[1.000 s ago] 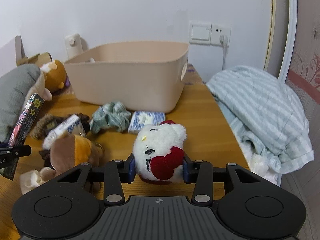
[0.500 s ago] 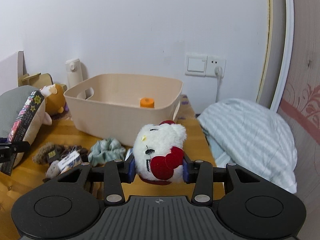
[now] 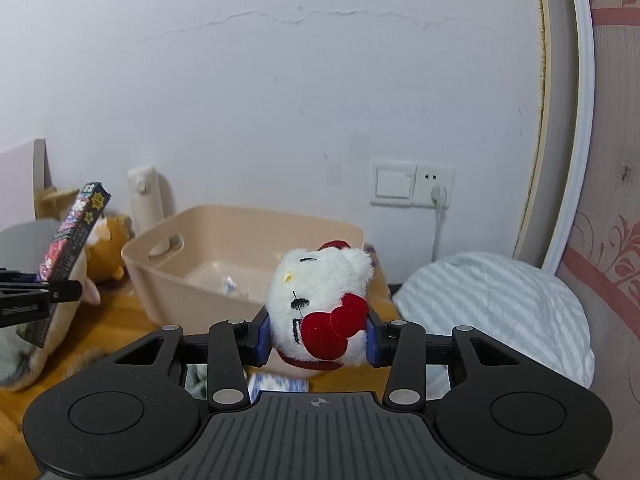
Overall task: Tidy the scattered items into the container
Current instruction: 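Lift and carry the box strip and Hello Kitty plush over the bin with both tools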
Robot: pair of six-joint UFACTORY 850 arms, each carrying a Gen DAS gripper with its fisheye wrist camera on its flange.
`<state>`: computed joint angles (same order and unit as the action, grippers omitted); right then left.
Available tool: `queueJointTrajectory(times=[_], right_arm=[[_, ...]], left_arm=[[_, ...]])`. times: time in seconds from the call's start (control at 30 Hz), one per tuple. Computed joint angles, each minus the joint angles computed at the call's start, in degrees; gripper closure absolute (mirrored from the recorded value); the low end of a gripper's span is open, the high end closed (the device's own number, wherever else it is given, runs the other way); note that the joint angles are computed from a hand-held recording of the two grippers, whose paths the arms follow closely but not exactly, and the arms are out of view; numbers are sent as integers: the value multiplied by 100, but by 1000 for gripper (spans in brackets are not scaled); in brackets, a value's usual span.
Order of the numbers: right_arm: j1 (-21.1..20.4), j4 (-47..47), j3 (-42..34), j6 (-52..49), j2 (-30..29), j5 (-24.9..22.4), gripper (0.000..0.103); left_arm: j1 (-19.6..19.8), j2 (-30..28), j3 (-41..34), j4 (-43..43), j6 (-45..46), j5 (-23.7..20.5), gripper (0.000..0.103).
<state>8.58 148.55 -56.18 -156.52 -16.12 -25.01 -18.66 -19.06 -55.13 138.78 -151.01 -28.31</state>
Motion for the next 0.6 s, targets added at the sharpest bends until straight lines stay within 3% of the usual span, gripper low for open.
queueJointTrajectory(times=[0.3, 0.47, 0.6], right_arm=[[-22, -916, -895, 1182, -566, 145, 63], [45, -1038, -1371, 1342, -930, 320, 63], [51, -1556, -1756, 1968, -1247, 415, 63]], left_arm=[[80, -552, -928, -311, 208, 345, 80], [24, -962, -1495, -1040, 1031, 228, 80], [74, -1287, -1972, -1287, 1158, 560, 80]])
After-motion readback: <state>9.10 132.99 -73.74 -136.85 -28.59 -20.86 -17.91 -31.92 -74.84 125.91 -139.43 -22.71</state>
